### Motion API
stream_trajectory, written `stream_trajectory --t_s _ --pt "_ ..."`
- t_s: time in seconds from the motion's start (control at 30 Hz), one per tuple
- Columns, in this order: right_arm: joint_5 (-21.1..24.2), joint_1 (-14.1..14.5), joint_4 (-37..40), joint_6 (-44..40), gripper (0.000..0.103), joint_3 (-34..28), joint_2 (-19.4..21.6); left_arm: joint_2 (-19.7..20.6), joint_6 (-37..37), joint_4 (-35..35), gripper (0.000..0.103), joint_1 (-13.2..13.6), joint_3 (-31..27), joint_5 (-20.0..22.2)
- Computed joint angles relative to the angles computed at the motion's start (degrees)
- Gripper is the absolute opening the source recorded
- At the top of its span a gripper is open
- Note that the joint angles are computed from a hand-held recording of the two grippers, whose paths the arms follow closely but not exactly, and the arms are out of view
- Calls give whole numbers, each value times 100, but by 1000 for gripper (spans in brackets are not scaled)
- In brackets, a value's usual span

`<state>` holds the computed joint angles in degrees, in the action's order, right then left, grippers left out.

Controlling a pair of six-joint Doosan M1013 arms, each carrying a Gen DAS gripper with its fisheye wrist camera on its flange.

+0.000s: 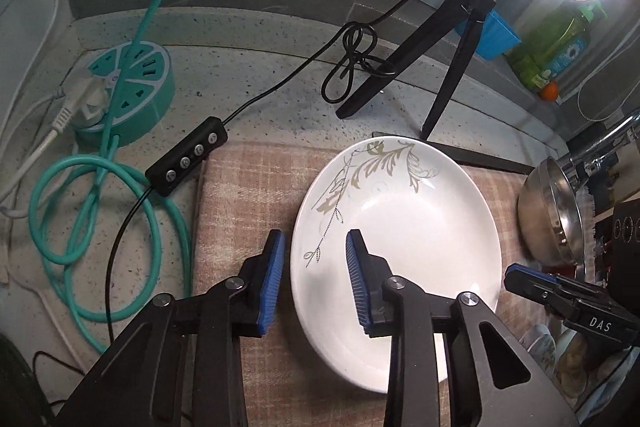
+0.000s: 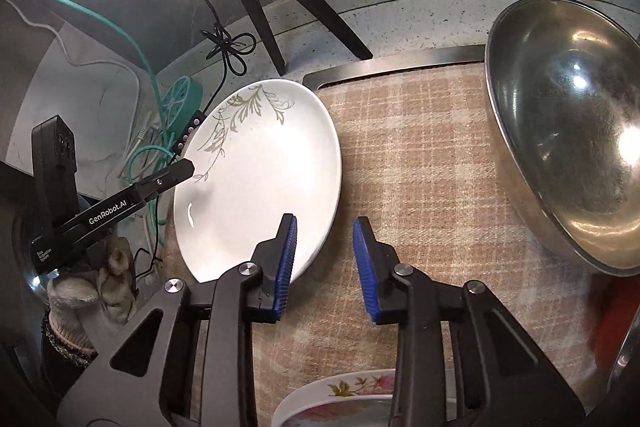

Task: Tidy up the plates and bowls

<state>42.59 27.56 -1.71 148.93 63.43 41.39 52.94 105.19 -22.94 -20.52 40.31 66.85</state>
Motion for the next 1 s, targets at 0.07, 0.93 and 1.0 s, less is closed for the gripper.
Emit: stream_trajectory --t_s 0.07,0.93,1.0 --pt "62 -18 116 -94 23 -53 47 40 -4 64 26 -15 -58 35" --pt "403 5 268 -381 10 -242 176 -117 141 3 14 -11 203 -19" --pt "383 29 241 -350 10 -212 145 -204 171 -36 14 -7 335 -97"
